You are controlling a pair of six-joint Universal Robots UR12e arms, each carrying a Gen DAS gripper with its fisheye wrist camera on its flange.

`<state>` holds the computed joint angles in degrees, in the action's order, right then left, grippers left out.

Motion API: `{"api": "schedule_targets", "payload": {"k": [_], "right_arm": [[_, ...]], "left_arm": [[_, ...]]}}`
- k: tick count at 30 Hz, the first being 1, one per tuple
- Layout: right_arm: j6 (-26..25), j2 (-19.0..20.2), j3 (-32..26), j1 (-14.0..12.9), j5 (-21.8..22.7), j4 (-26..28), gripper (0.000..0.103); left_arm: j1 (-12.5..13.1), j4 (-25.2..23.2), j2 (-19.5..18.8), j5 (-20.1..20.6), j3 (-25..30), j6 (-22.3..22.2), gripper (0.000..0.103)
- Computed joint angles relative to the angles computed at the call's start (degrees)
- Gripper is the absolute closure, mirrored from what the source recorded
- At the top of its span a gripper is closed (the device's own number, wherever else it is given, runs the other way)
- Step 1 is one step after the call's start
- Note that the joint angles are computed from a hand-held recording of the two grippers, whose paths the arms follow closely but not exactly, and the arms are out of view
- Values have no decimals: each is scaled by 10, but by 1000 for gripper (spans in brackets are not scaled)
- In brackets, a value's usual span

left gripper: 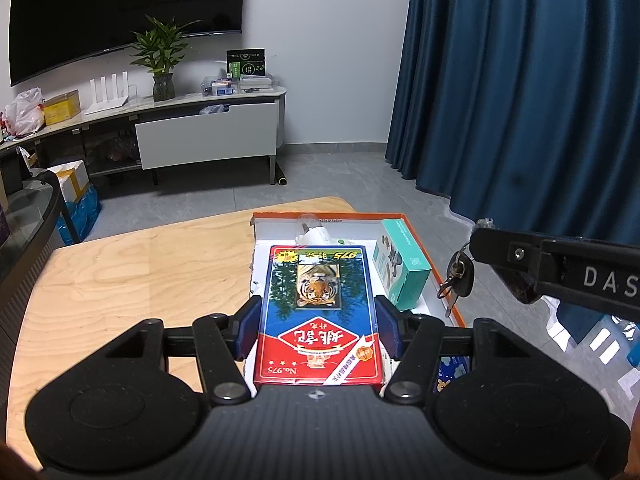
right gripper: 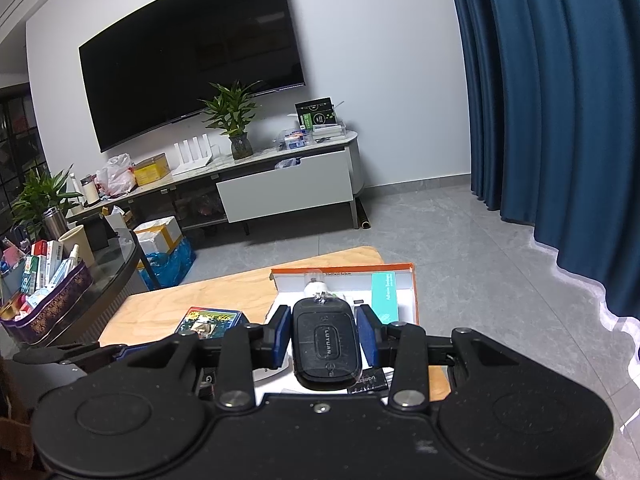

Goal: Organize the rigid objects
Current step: 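Carry the red card box with the left gripper while the right carries the key over the lid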

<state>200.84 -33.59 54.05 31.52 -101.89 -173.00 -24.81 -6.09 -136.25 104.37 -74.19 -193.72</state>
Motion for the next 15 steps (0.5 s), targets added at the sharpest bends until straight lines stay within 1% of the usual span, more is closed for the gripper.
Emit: {"api": "schedule_targets", "payload": {"k": [15], "right_arm": [[-1, 0, 0, 0, 1, 1, 58]], "left_arm": [[0, -3, -1, -2, 3, 1, 43]]}}
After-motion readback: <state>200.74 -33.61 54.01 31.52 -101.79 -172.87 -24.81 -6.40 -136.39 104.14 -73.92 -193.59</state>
